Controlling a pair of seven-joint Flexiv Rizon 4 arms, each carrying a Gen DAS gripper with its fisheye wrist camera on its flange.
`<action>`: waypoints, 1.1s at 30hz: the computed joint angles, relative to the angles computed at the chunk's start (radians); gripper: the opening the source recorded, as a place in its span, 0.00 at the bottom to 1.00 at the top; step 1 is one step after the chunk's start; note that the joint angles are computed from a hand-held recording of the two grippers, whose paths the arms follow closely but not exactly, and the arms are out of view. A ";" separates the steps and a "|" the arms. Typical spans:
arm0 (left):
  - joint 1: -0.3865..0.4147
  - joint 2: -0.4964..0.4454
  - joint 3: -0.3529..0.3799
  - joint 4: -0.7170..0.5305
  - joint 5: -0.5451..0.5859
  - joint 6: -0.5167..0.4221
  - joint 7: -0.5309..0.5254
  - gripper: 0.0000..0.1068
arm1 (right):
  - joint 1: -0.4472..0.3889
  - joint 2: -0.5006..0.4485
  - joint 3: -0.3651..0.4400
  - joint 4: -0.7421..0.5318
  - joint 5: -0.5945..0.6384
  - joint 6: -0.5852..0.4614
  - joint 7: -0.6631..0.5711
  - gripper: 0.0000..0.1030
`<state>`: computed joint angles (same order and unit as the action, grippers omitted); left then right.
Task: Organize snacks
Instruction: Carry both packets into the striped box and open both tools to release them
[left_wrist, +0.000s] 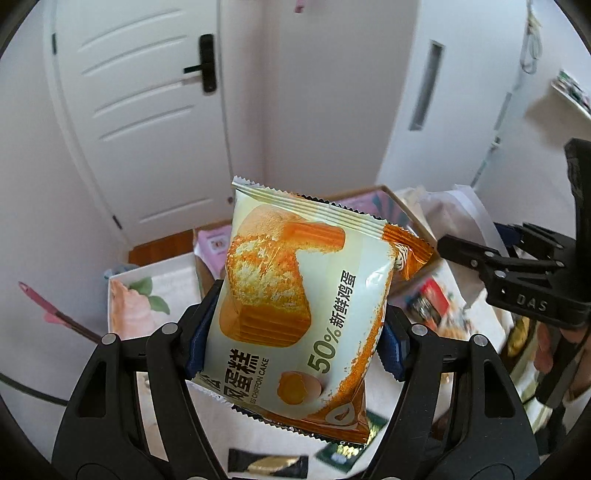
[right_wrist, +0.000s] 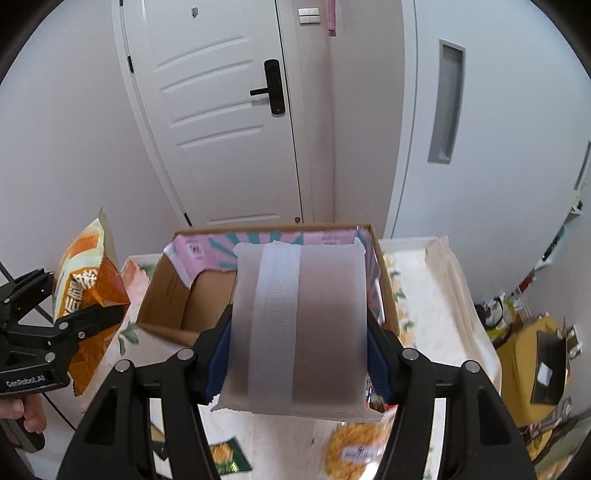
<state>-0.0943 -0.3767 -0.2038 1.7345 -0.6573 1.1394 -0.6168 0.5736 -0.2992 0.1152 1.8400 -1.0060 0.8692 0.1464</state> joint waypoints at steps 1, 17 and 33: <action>-0.013 -0.018 0.011 -0.023 0.018 0.002 -0.040 0.65 | -0.010 -0.003 -0.005 0.000 -0.003 0.020 -0.007 0.56; -0.134 -0.287 0.162 -0.381 0.411 -0.093 -0.644 0.65 | -0.128 -0.152 -0.049 -0.071 0.246 0.306 -0.423 0.56; -0.199 -0.388 0.259 -0.530 0.686 -0.124 -0.860 0.96 | -0.125 -0.267 -0.040 -0.152 0.552 0.316 -0.755 0.56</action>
